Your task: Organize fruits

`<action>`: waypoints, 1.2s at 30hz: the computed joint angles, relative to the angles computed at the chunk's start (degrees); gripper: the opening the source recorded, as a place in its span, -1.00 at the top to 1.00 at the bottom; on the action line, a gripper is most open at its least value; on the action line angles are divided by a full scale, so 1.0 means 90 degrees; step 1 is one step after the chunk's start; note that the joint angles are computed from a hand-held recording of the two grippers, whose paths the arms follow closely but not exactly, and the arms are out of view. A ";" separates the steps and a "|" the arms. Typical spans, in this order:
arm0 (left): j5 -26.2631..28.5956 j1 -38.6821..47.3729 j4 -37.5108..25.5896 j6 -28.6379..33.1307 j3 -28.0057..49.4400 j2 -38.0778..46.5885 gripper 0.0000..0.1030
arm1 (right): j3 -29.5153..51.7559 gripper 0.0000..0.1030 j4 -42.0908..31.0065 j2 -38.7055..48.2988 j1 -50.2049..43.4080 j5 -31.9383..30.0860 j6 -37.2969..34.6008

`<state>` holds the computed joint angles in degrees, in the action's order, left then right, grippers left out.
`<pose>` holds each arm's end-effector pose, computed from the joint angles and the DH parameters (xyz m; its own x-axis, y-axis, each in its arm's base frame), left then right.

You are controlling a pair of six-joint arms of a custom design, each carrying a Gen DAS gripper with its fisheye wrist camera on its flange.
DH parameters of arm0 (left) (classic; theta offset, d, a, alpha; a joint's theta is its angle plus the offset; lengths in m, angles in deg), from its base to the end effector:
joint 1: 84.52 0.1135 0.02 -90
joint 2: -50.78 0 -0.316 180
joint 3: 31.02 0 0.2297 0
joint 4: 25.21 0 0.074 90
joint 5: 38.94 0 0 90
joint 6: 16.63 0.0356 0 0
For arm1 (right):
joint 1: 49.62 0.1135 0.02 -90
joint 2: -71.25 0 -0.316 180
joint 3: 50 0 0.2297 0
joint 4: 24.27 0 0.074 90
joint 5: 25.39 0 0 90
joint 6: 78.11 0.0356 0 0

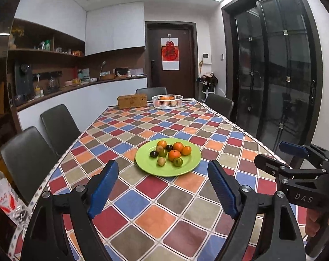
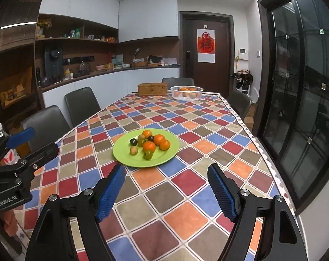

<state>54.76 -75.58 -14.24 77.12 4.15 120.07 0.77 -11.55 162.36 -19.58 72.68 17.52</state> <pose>0.1971 0.0287 0.2372 -0.3938 0.0041 -0.9192 -0.0709 0.9969 0.0348 0.2605 0.1449 0.2301 -0.4375 -0.1408 -0.8882 -0.3467 0.9377 0.0222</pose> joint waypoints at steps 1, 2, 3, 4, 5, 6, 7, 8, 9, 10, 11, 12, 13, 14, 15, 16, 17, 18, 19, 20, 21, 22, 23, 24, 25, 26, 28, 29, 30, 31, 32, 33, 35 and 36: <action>-0.0015 -0.0009 0.0000 -0.0002 -0.0008 -0.0002 -0.65 | -0.0047 -0.53 0.0045 -0.0024 0.0020 0.0022 0.0011; -0.0045 -0.0027 0.0012 -0.0007 -0.0028 -0.0012 -0.65 | -0.0083 -0.53 0.0074 -0.0042 0.0038 0.0035 0.0016; -0.0085 -0.0045 0.0015 -0.0016 -0.0031 -0.0006 -0.65 | -0.0097 -0.53 0.0089 -0.0043 0.0052 0.0036 0.0022; -0.0099 -0.0045 0.0021 -0.0022 -0.0025 0.0009 -0.65 | -0.0116 -0.53 0.0109 -0.0048 0.0056 0.0036 0.0036; -0.0111 -0.0056 0.0016 -0.0031 -0.0034 -0.0003 -0.66 | -0.0129 -0.53 0.0124 -0.0050 0.0050 0.0032 0.0047; -0.0118 -0.0068 0.0002 -0.0045 -0.0040 -0.0012 -0.66 | -0.0149 -0.53 0.0138 -0.0050 0.0042 0.0026 0.0061; -0.0112 -0.0078 -0.0006 -0.0053 -0.0055 -0.0030 -0.68 | -0.0154 -0.53 0.0141 -0.0045 0.0031 0.0019 0.0079; -0.0145 -0.0112 0.0003 -0.0060 -0.0059 -0.0022 -0.68 | -0.0177 -0.53 0.0157 -0.0051 0.0024 0.0012 0.0095; -0.0170 -0.0140 0.0007 -0.0065 -0.0064 -0.0019 -0.69 | -0.0186 -0.53 0.0160 -0.0047 0.0017 0.0005 0.0106; -0.0146 -0.0123 0.0002 -0.0062 -0.0062 -0.0019 -0.69 | -0.0193 -0.53 0.0148 -0.0047 0.0011 0.0002 0.0118; -0.0132 -0.0113 0.0034 -0.0055 -0.0066 0.0017 -0.69 | -0.0219 -0.53 0.0151 -0.0065 0.0008 -0.0004 0.0130; -0.0129 -0.0113 0.0036 -0.0054 -0.0071 0.0014 -0.69 | -0.0234 -0.53 0.0155 -0.0076 -0.0002 -0.0013 0.0137; -0.0120 -0.0112 0.0051 -0.0058 -0.0078 0.0013 -0.69 | -0.0247 -0.53 0.0167 -0.0077 0.0000 0.0008 0.0150; -0.0096 -0.0108 0.0081 -0.0056 -0.0100 0.0010 -0.69 | -0.0252 -0.53 0.0176 -0.0074 0.0006 0.0026 0.0153; -0.0101 -0.0120 0.0092 -0.0058 -0.0108 0.0011 -0.69 | -0.0264 -0.53 0.0187 -0.0074 0.0017 0.0056 0.0149; -0.0124 -0.0129 0.0095 -0.0061 -0.0113 0.0011 -0.69 | -0.0267 -0.53 0.0188 -0.0069 0.0027 0.0085 0.0142; -0.0132 -0.0131 0.0090 -0.0061 -0.0112 0.0010 -0.69 | -0.0270 -0.53 0.0191 -0.0066 0.0039 0.0101 0.0136; -0.0138 -0.0131 0.0086 -0.0058 -0.0113 0.0012 -0.69 | -0.0276 -0.53 0.0198 -0.0058 0.0049 0.0118 0.0125; -0.0135 -0.0125 0.0086 -0.0058 -0.0122 0.0011 -0.69 | -0.0268 -0.53 0.0182 -0.0064 0.0037 0.0098 0.0135; -0.0146 -0.0131 0.0087 -0.0067 -0.0132 0.0005 -0.70 | -0.0271 -0.53 0.0190 -0.0068 0.0035 0.0085 0.0140; -0.0147 -0.0128 0.0089 -0.0076 -0.0140 -0.0001 -0.72 | -0.0268 -0.53 0.0187 -0.0068 0.0039 0.0099 0.0142; -0.0159 -0.0135 0.0089 -0.0081 -0.0150 -0.0009 -0.75 | -0.0268 -0.53 0.0183 -0.0067 0.0041 0.0109 0.0145; -0.0165 -0.0135 0.0087 -0.0080 -0.0159 -0.0026 -0.76 | -0.0273 -0.53 0.0188 -0.0067 0.0042 0.0104 0.0142; -0.0170 -0.0134 0.0090 -0.0081 -0.0163 -0.0034 -0.78 | -0.0267 -0.53 0.0185 -0.0067 0.0044 0.0102 0.0145; -0.0184 -0.0137 0.0103 -0.0077 -0.0168 -0.0032 -0.79 | -0.0273 -0.53 0.0188 -0.0067 0.0043 0.0099 0.0149; -0.0178 -0.0121 0.0119 -0.0065 -0.0176 -0.0032 -0.80 | -0.0268 -0.53 0.0186 -0.0069 0.0043 0.0082 0.0151; -0.0195 -0.0102 0.0092 -0.0059 -0.0164 -0.0052 -0.83 | -0.0306 -0.53 0.0222 -0.0070 0.0043 0.0076 0.0146; -0.0222 -0.0099 0.0067 -0.0064 -0.0156 -0.0062 -0.88 | -0.0336 -0.53 0.0254 -0.0073 0.0039 0.0074 0.0139; -0.0213 -0.0091 0.0073 -0.0063 -0.0160 -0.0074 -0.95 | -0.0334 -0.53 0.0259 -0.0070 0.0039 0.0074 0.0131; -0.0206 -0.0084 0.0090 -0.0067 -0.0176 -0.0095 -0.95 | -0.0312 -0.53 0.0227 -0.0072 0.0048 0.0093 0.0138; -0.0173 -0.0067 0.0068 -0.0072 -0.0181 -0.0126 -0.95 | -0.0337 -0.53 0.0261 -0.0070 0.0045 0.0104 0.0125; -0.0116 -0.0054 0.0015 -0.0070 -0.0161 -0.0144 -0.95 | -0.0368 -0.53 0.0302 -0.0073 0.0039 0.0110 0.0108; -0.0060 -0.0052 -0.0065 -0.0076 -0.0135 -0.0163 -0.95 | -0.0360 -0.53 0.0286 -0.0071 0.0045 0.0096 0.0123; -0.0104 -0.0075 -0.0070 -0.0100 -0.0126 -0.0149 -0.95 | -0.0385 -0.53 0.0313 -0.0071 0.0030 0.0069 0.0115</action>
